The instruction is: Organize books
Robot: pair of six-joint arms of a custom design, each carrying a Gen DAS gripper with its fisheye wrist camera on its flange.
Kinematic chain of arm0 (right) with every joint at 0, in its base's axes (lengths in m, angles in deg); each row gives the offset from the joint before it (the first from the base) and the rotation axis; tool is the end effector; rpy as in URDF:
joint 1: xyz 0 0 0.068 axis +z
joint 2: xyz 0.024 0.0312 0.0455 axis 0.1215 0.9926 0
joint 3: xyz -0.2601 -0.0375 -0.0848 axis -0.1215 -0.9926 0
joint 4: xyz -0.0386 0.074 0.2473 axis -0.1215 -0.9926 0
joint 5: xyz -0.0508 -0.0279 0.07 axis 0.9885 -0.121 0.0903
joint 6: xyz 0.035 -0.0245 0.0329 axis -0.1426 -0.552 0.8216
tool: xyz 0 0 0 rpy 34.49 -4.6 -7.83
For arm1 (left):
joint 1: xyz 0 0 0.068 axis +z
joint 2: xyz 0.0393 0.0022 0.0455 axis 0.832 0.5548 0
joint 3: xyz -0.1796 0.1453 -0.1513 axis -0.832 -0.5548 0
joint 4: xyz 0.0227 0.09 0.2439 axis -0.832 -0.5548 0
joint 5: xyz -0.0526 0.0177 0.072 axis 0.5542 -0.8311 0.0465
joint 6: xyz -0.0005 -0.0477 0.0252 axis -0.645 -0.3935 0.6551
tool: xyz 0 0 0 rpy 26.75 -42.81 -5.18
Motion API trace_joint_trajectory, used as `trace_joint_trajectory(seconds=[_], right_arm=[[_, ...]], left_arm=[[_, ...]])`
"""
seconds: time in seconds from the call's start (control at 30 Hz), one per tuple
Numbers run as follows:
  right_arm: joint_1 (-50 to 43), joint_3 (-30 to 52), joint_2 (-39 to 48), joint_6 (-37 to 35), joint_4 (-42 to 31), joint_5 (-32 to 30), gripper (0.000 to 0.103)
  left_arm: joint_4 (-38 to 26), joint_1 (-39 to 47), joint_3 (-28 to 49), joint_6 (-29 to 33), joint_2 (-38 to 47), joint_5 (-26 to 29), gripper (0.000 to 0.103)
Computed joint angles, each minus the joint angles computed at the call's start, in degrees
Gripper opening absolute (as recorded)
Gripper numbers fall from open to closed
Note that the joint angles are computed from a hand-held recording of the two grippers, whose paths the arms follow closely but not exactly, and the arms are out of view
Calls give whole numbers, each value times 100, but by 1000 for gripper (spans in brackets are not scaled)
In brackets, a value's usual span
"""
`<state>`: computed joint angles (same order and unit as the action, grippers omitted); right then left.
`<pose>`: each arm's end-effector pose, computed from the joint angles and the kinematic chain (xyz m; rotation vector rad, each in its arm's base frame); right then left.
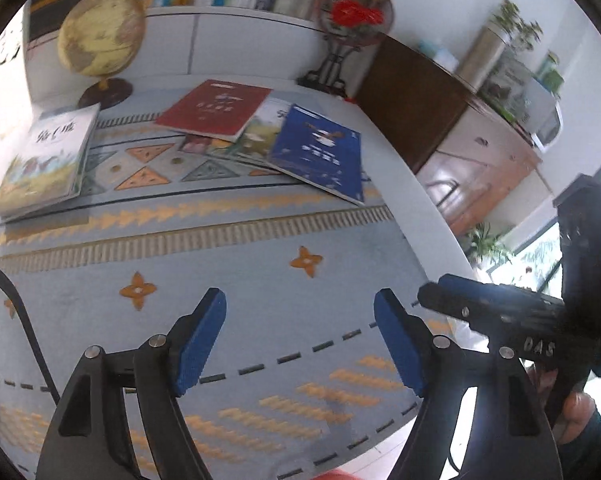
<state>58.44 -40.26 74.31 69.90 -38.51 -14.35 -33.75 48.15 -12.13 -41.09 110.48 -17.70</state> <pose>0.1164 0.1265 0.1840 0.5115 2.4877 0.4097 0.2356 -0.0525 0.2005 0.7742 2.4468 -0.6554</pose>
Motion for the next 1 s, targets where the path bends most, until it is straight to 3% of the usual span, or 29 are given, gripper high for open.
trace_joint_trajectory(seconds=[0.13, 0.33, 0.53, 0.63, 0.67, 0.77, 0.93, 1.0], right_arm=[[-481, -497, -589, 73, 259, -298, 51], [-1672, -573, -171, -524, 655, -724, 51], [-3530, -266, 1142, -1608, 1602, -1372, 50], [-4329, -31, 2143, -2019, 2365, -1925, 35], [-4464, 87, 2412, -2105, 2463, -1973, 35], [-4804, 529, 3247, -2339, 2610, -2019, 35], [-5087, 996, 3949, -2556, 2509, -2064, 35], [-5179, 1081, 4146, -2599, 2527, -2076, 35]], left_arm=[[160, -209, 126, -24, 94, -76, 75], [488, -620, 910, 13, 1254, -179, 69], [200, -938, 2910, 71, 3202, -130, 69], [-239, -1082, 4247, 182, 4345, -81, 69], [-370, -1150, 4725, 167, 4749, -120, 69], [-745, -1267, 5782, 133, 5627, -120, 58], [-1154, -1402, 6802, 153, 6469, -106, 46], [-1260, -1441, 7018, 138, 6664, -65, 46]])
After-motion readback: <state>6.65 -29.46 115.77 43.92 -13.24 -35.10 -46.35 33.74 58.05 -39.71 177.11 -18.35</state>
